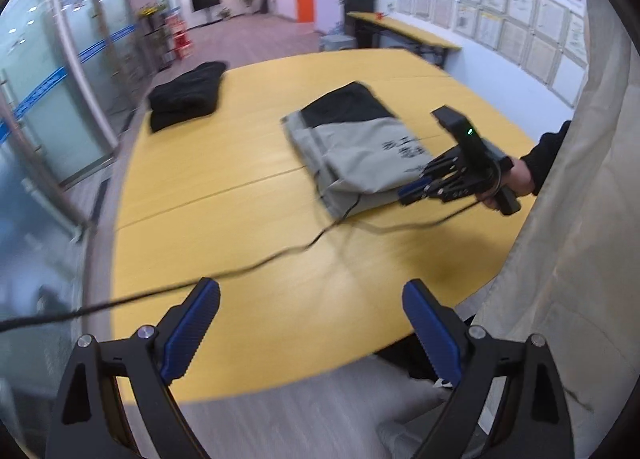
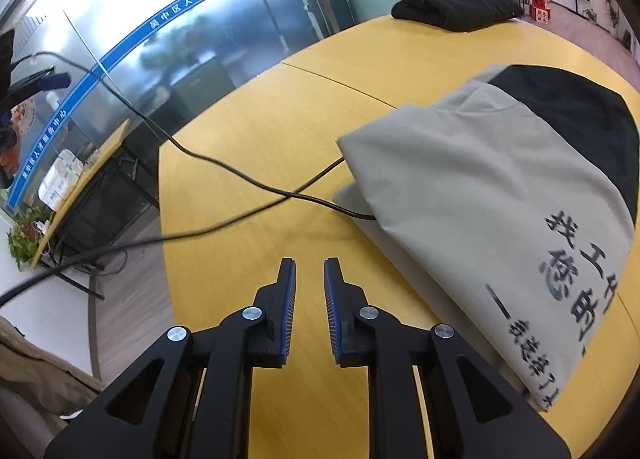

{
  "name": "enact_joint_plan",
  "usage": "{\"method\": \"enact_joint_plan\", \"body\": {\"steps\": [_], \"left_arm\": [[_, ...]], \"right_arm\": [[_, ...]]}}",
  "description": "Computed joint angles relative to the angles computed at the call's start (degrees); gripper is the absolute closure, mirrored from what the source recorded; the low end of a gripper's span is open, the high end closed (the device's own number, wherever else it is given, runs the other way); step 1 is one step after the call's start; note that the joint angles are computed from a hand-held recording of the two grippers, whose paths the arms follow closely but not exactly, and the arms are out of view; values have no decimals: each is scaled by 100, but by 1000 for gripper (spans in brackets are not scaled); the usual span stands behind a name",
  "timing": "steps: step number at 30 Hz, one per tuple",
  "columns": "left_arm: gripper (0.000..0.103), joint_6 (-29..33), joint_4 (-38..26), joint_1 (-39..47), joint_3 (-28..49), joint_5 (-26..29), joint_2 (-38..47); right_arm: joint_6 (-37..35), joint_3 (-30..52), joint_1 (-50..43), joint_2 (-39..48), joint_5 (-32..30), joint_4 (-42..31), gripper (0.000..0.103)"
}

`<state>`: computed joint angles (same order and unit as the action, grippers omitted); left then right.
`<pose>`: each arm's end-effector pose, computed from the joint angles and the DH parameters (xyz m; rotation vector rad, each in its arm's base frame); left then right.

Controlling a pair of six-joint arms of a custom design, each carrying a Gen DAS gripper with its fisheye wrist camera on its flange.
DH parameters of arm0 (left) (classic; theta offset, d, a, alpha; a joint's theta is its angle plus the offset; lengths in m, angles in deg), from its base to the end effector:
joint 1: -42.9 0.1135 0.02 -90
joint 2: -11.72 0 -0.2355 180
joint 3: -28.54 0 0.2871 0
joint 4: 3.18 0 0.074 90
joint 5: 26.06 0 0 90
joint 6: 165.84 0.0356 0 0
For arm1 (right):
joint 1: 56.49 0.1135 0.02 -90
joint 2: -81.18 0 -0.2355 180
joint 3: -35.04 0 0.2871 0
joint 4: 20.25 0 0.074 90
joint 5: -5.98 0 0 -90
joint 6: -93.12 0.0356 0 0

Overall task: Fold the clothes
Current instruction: 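Lower the jacket bundle onto the table and open the right gripper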

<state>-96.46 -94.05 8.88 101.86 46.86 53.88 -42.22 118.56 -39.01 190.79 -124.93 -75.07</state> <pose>0.1265 -0.0728 0.3268 0.1938 2.5345 0.0233 0.3486 0.1342 0.1094 -1.4615 2.2412 0.9170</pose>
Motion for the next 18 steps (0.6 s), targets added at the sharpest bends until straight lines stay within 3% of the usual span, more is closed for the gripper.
{"method": "enact_joint_plan", "body": {"steps": [3,6,12,14,18], "left_arm": [[8,-749,-693,-649,485,-532,118],[8,-1296,-956,-1150,804,-960,302],[7,-1401,-975,-1378,1158,-1183,518],[6,-1225,-688,-1218,1049,-1174,483],[6,-230,786,-396,236,-474,448]], "right_arm": [[7,41,119,-20,-122,0,88],[13,108,215,-22,-228,-23,88],[-22,107,328,-211,-325,-63,88],[39,76,327,-233,-303,9,88],[138,17,282,-253,-173,163,88]]}}
